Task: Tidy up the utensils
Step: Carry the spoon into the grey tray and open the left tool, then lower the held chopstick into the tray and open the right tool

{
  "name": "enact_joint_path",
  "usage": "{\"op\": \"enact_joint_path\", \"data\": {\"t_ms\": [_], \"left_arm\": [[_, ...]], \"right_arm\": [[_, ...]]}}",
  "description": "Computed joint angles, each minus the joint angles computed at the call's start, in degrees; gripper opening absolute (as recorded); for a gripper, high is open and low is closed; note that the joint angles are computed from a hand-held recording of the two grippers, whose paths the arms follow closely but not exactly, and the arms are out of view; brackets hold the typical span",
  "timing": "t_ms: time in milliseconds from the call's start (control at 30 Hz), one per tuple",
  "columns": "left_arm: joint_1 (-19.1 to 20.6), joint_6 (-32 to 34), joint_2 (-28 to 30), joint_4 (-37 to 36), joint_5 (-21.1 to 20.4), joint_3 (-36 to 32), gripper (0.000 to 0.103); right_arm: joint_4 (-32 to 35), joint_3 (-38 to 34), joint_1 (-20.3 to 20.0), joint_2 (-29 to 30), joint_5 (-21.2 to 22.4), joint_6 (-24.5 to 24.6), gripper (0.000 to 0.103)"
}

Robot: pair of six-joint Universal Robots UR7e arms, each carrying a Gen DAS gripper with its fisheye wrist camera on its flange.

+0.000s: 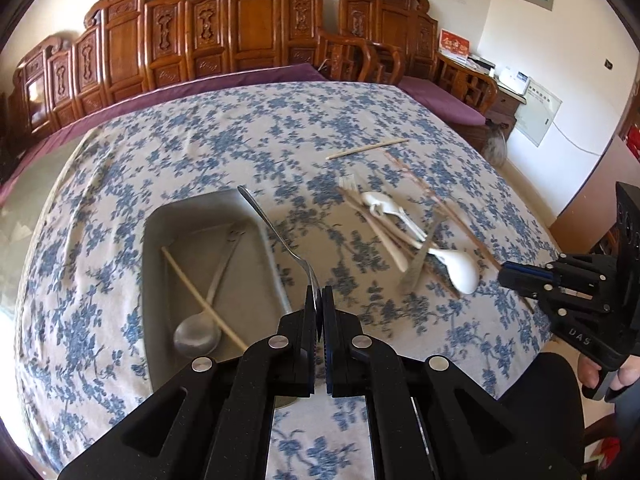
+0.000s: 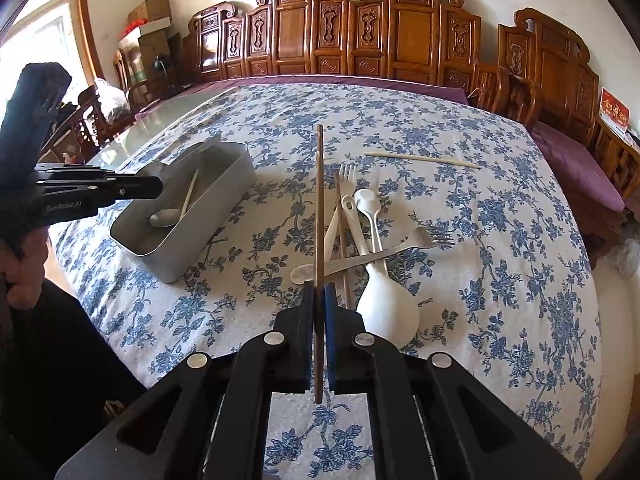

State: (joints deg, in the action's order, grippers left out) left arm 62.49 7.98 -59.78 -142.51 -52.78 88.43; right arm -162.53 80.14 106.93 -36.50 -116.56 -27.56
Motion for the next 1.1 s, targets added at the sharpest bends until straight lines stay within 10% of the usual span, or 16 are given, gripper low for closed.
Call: {"op": "enact_joint_path", "data": {"t_ms": [1100], "left_arm": [[8.13,-4.97,0.32,4.09,-3.48,-2.98,0.002]], "right_arm": [[6.24,-9.78,4.69,8.57,1.87,4.16,0.006]]}}
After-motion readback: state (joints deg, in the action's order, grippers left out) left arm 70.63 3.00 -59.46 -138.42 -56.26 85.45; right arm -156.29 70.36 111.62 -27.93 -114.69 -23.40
